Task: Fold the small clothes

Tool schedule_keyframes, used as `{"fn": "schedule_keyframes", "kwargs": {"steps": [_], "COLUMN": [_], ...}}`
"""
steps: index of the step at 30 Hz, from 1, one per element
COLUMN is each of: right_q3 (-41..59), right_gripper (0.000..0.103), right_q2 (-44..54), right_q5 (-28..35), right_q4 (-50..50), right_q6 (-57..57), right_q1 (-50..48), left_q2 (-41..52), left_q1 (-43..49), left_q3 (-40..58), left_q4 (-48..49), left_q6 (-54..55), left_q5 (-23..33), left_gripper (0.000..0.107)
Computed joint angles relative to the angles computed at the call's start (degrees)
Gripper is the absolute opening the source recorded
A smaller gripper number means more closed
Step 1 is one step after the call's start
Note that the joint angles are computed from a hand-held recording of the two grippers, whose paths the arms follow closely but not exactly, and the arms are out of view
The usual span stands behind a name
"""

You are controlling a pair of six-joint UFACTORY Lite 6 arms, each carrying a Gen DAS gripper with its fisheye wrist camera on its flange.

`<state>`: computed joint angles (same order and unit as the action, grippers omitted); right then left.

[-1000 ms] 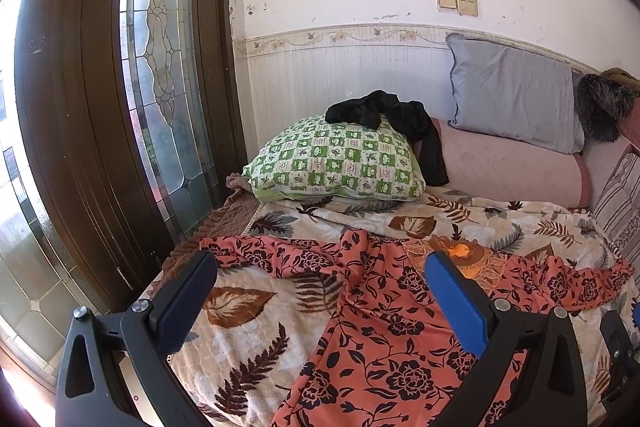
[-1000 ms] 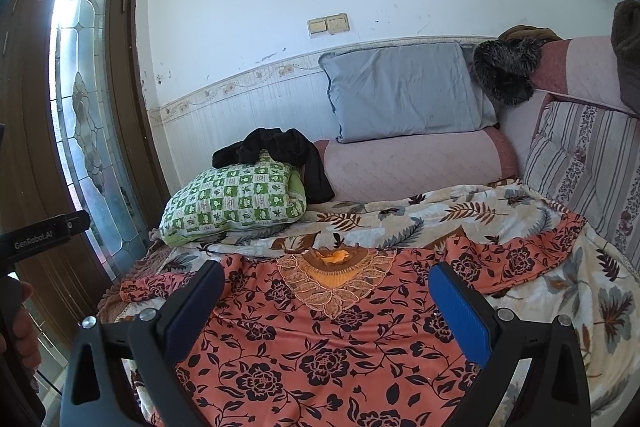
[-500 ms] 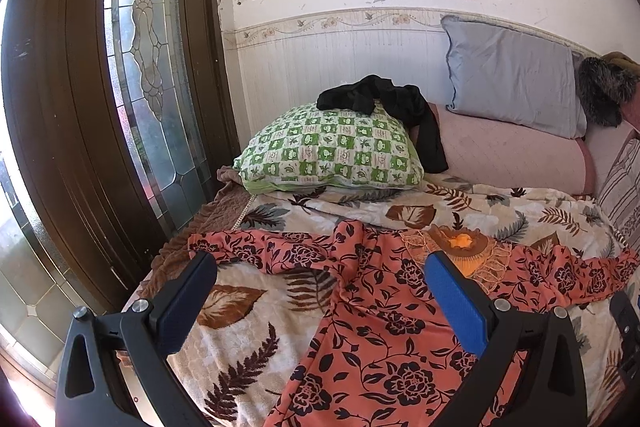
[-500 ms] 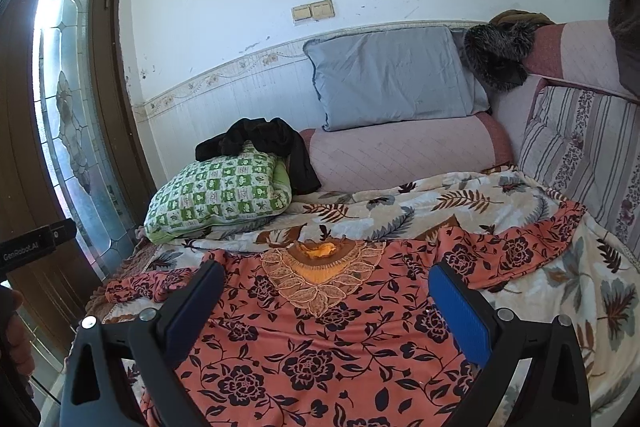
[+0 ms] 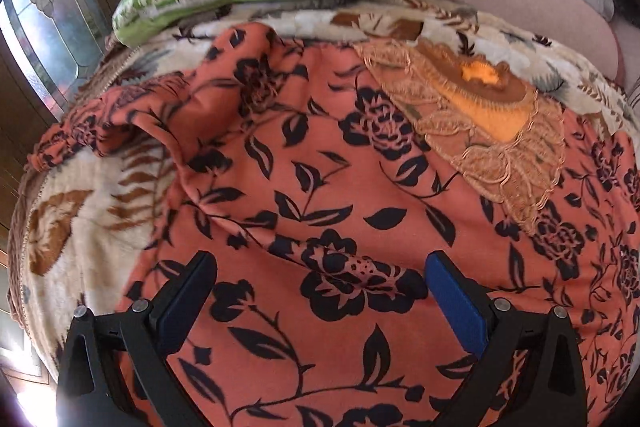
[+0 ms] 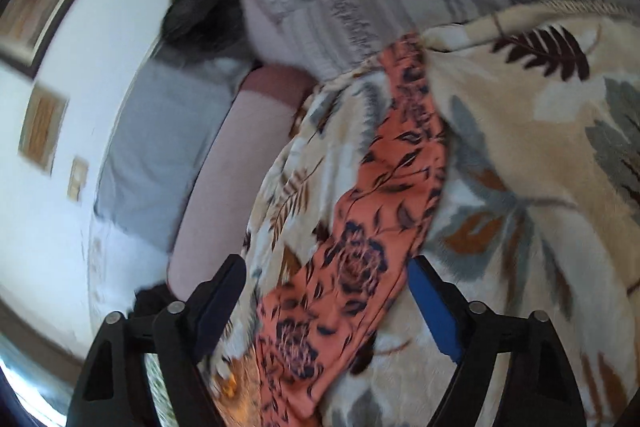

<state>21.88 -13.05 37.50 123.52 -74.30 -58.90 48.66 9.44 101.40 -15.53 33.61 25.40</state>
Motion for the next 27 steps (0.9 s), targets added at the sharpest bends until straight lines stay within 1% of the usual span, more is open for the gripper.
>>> {"fn": "schedule_keyframes", "kwargs": {"steps": [1, 2, 3, 5, 6, 8, 9, 10, 11, 12, 13, 14, 15, 16, 17, 18, 19, 21, 23, 24, 25, 27], "right_q3": [2.7, 5.4, 8.0, 12.8, 15.8, 22.8, 26.4, 28.8, 28.7, 30.7, 31.9, 32.8, 31.5, 30.7, 29.2, 28.6, 27.9, 27.9, 28.2, 29.3, 30.9, 36.5], "right_gripper": [0.078, 0.077, 0.073, 0.073, 0.072, 0.072, 0.071, 0.066, 0.061, 0.048, 0.032, 0.025, 0.016, 0.010, 0.009, 0.007, 0.007, 0.007, 0.007, 0.007, 0.007, 0.007], "right_q2": [5.8, 9.9, 13.6, 20.1, 22.8, 28.2, 30.7, 32.7, 33.2, 35.0, 36.1, 36.7, 35.5, 34.3, 32.4, 29.8, 26.4, 20.1, 15.4, 14.5, 14.2, 17.2], "right_q5": [1.9, 1.9, 1.7, 3.5, 3.4, 0.7, -1.6, -3.9, -5.5, -6.8, -8.2, -9.9, -10.8, -10.3, -8.9, -9.0, -9.9, -12.1, -12.4, -12.7, -14.4, -17.7], "right_q4": [0.8, 0.5, 0.3, 2.0, 2.6, 3.5, 3.5, 4.0, 5.6, 6.7, 8.0, 8.3, 10.0, 11.2, 11.6, 11.8, 11.4, 10.0, 9.8, 10.5, 12.6, 19.8], "right_q6": [-1.4, -1.7, -1.9, -2.9, -3.1, -4.2, -4.0, -4.4, -6.6, -8.2, -10.4, -11.2, -12.6, -12.5, -12.3, -12.4, -12.8, -12.1, -10.1, -9.5, -10.5, -15.7], "right_q1": [-2.6, -4.1, -5.1, -5.7, -5.2, -3.4, -2.5, -1.9, -1.3, -0.7, -0.2, 0.4, 0.7, 1.2, 1.8, 3.5, 5.8, 12.6, 20.7, 25.6, 31.2, 43.0], "left_q2": [3.0, 4.0, 3.4, 2.3, 1.5, 0.7, -0.1, -0.2, -0.3, -0.3, -0.4, 0.0, 0.3, 0.7, 2.2, 2.7, 3.0, 0.1, -2.5, -3.2, -3.4, -2.2], "left_q1": [0.0, 0.0, -0.2, -1.0, -0.9, -0.1, 0.0, 0.2, 0.0, 0.0, 0.1, 0.0, -0.1, -0.1, -0.2, 0.0, 0.2, 1.0, 2.1, 2.8, 3.7, 5.7], "left_q3": [3.1, 3.9, 2.2, -0.6, -2.4, -4.1, -5.6, -5.8, -5.6, -5.5, -5.6, -4.9, -4.1, -2.8, 0.3, 2.1, 3.5, 0.7, -1.3, -1.4, -1.0, 2.4], "left_q4": [0.3, -0.2, -1.4, -0.1, -2.4, -7.9, -10.7, -11.2, -10.1, -9.7, -9.9, -9.1, -7.2, -5.4, -3.2, -2.7, -2.4, -2.5, -1.7, 0.0, 1.8, 5.3], "left_q6": [-1.1, -1.0, 0.6, 0.0, 2.1, 7.3, 10.3, 10.9, 9.7, 9.4, 9.5, 8.9, 7.2, 5.4, 2.8, 1.7, 0.8, -0.1, -1.3, -3.6, -6.1, -11.3], "left_q5": [1.6, 1.1, -1.4, -4.7, -6.4, -7.6, -8.6, -8.5, -8.2, -8.1, -7.9, -7.9, -7.2, -5.7, -3.5, -1.8, -1.3, -5.5, -9.6, -10.9, -11.9, -11.8], "left_gripper": [0.103, 0.103, 0.103, 0.103, 0.103, 0.103, 0.103, 0.103, 0.103, 0.103, 0.103, 0.103, 0.103, 0.103, 0.103, 0.103, 0.103, 0.103, 0.103, 0.103, 0.103, 0.103]}}
